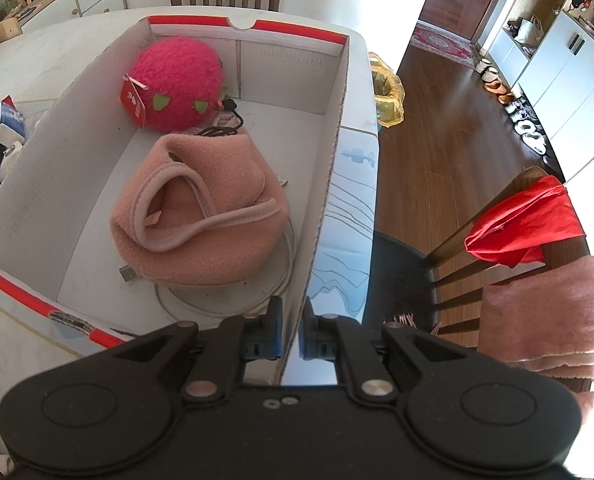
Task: Organize objects
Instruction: 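Carry the black glove with the left gripper into the shoebox and release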
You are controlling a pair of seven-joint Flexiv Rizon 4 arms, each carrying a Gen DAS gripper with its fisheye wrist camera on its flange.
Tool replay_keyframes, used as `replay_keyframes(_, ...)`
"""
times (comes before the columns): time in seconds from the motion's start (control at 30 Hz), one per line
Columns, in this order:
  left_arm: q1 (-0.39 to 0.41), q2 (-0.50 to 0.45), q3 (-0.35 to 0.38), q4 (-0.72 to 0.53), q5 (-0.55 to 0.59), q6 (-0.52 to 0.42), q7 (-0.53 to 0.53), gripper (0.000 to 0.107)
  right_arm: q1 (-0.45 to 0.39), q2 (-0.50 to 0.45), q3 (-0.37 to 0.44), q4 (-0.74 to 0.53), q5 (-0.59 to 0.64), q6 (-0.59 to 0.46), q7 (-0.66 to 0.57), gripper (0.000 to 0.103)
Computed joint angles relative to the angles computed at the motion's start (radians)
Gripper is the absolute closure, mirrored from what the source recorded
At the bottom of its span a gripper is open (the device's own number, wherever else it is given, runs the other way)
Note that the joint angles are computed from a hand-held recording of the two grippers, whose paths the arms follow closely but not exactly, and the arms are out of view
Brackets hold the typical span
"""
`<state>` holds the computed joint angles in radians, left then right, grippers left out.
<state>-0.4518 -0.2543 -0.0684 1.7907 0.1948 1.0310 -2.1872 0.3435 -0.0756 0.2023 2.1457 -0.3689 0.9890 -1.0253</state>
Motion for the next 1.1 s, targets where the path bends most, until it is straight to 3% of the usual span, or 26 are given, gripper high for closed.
replay_keyframes(0.47, -0.049, -0.091, -0.067, -0.274, -0.072, -0.067, 0.245, 0.100, 0.001, -0.002, -0.001, -0.001, -0.002, 0.000, -0.001, 0.096)
replay_keyframes(0.8, -0.155, -0.291, -0.048, -0.614, -0.077, -0.148, 0.390, 0.100, 0.000, -0.003, -0.002, 0.001, -0.006, 0.006, -0.001, 0.096)
replay_keyframes(1.1, -0.240, -0.541, 0.003, -0.985, -0.089, -0.359, 0.457, 0.100, -0.001, -0.004, -0.002, 0.002, -0.003, 0.013, -0.008, 0.096)
